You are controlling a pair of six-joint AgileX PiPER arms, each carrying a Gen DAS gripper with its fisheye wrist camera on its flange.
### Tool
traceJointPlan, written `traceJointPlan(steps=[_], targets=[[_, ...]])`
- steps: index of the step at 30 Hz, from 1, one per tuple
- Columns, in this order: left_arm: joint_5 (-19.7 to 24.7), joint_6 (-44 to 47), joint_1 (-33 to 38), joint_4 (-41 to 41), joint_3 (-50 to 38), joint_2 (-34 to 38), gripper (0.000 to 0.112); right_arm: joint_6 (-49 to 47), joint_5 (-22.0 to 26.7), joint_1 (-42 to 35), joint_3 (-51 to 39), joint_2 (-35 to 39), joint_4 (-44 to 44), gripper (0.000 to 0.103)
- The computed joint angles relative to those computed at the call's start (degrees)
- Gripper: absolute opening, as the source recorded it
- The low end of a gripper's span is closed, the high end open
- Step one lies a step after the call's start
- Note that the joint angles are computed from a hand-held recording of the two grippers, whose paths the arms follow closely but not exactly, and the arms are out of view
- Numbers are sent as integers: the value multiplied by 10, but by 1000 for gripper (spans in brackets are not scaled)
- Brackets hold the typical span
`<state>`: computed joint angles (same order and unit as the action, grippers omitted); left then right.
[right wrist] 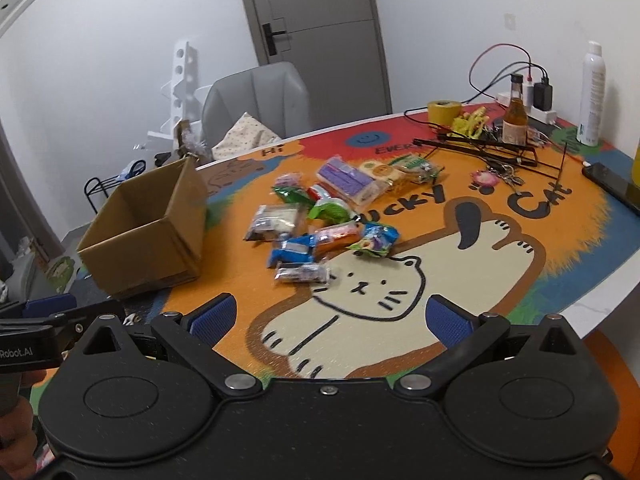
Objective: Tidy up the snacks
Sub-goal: 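Grasp the clear-wrapped bar with the left tool while the right tool grasps the blue snack bag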
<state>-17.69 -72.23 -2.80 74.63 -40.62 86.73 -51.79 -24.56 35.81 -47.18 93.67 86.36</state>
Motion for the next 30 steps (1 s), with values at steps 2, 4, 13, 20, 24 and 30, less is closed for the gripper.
traceJointPlan(steps=[2, 4, 13, 20, 24, 30], targets=[[-5, 8, -7, -12, -14, 22, 103, 47, 16, -18, 5, 6, -47, 103], [-9, 17, -14, -23, -27, 43, 103, 104, 29, -38, 7, 17, -101, 103], [-14, 94, -57, -118, -87, 131, 101, 326, 23, -93, 9, 62, -336, 92], [-4, 60, -85, -102, -152, 197, 93, 500, 51, -145, -11, 107, -518, 72], [10, -11, -104, -41, -196, 235, 88, 576, 61, -166, -25, 129, -596, 67], [27, -133, -125, 64, -262, 285, 86, 673, 69, -195, -42, 152, -701, 63]])
